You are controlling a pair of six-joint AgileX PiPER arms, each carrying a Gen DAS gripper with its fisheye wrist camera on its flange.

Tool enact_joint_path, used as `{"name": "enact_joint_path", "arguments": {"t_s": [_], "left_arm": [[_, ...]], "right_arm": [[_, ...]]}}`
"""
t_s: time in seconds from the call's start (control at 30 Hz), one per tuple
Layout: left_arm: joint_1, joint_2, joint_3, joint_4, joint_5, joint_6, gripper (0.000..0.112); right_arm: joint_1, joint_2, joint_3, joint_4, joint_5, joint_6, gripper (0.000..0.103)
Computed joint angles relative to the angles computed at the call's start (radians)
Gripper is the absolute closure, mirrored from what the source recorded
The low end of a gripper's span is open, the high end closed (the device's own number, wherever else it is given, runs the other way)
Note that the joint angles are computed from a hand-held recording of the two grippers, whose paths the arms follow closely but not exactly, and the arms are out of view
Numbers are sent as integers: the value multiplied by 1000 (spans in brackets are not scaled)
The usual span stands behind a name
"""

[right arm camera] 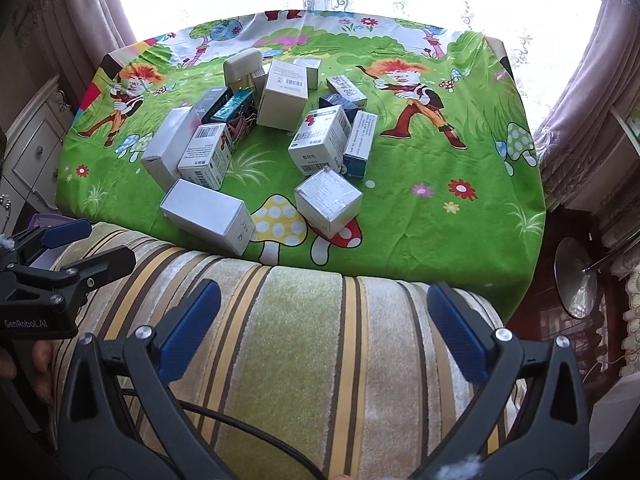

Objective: Organize rigid objects
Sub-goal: 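Move the left tool toward the white boxes on the table, then grasp the long white box with the left tool while the right tool grasps a small white box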

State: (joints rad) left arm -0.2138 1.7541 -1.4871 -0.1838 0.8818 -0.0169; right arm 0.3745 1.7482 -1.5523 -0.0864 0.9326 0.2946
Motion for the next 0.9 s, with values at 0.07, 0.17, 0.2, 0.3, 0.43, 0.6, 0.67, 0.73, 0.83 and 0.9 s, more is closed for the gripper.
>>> {"name": "enact_joint_path", "arguments": {"t_s": [0.07, 0.17, 0.2, 0.3, 0.43, 0.6, 0.67, 0.73, 0.83, 0.9], "left_arm": [[-11, 38, -47, 5, 20, -4, 9], [-24, 95, -120, 10, 50, -14, 9], [-29, 114, -144, 14, 62, -20, 9], [-44, 177, -223, 23, 102, -34, 9], [-64, 247, -311, 59, 151, -61, 9], [-75, 310, -389, 88, 198, -76, 9], [-80, 332, -416, 103, 217, -80, 9], [-81, 351, -436, 111, 230, -85, 9], [-82, 375, -466, 126, 250, -93, 9], [-81, 388, -481, 133, 258, -95, 10]], "right_arm": [[-27, 15, -15, 33, -1, -28, 0], [-58, 39, -39, 68, -3, -68, 0], [-65, 49, -50, 77, -1, -86, 0], [-82, 81, -86, 109, 5, -145, 0], [-112, 140, -155, 152, 40, -210, 0], [-131, 214, -243, 182, 86, -268, 0], [-133, 250, -293, 190, 116, -285, 0], [-132, 281, -337, 196, 137, -310, 0], [-133, 336, -421, 206, 186, -365, 0], [-136, 374, -480, 212, 217, -398, 0]]}}
